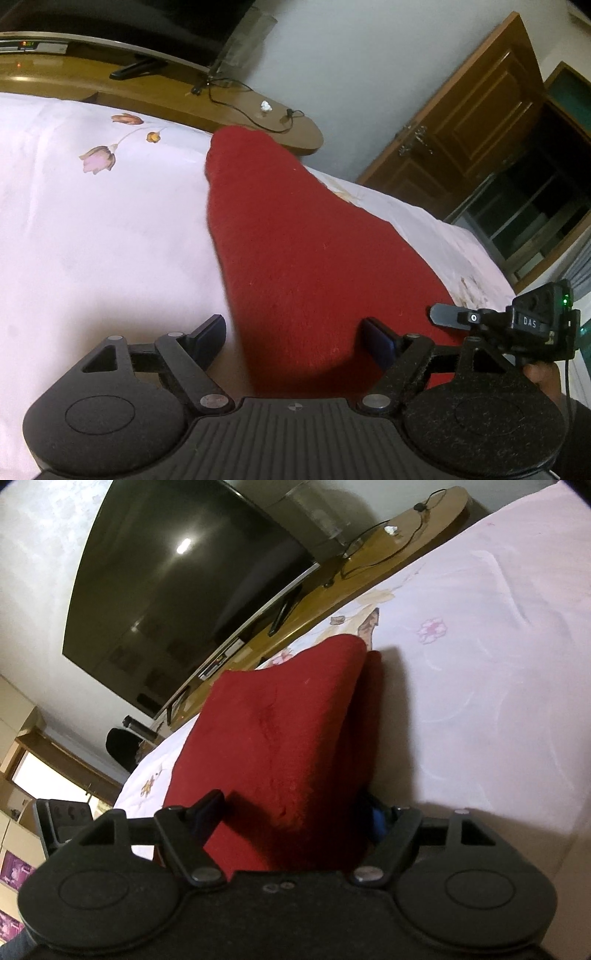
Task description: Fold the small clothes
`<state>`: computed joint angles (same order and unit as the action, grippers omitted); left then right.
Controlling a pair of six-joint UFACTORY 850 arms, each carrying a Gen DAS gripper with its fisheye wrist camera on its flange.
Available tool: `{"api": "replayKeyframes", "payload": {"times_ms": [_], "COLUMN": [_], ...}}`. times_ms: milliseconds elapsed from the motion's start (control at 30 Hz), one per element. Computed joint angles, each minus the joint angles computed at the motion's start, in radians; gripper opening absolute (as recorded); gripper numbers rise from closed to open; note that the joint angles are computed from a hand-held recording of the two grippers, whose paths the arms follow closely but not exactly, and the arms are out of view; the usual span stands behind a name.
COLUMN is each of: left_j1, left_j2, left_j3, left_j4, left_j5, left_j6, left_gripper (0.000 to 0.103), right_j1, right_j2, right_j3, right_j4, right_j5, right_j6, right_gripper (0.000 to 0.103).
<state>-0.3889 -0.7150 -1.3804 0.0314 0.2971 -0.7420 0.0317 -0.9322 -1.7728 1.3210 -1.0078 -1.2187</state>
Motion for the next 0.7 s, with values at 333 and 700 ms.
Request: {"api": "replayKeyframes", "payload": {"times_ms": [333,700], "left_j1": [0.003,-0.004], "left_j2": [-0.034,0.005], "left_j3": [-0.054,0.020], "left_j4": [0.079,0.021], "left_j5": [-0.009,0.128], "left_j6": [-0.083,-0.045], "left_gripper": [0.079,0.043], "right_j1": [-0.017,0.015], "right_j2": [-0.048,0.057], "right_j3": [-0.065,0.098], "right_j4": [-0.030,0.119], "right_j5": [-0.083,0.016], "right_j6": [0.069,-0.150], "right_gripper": [0.056,0.039]}}
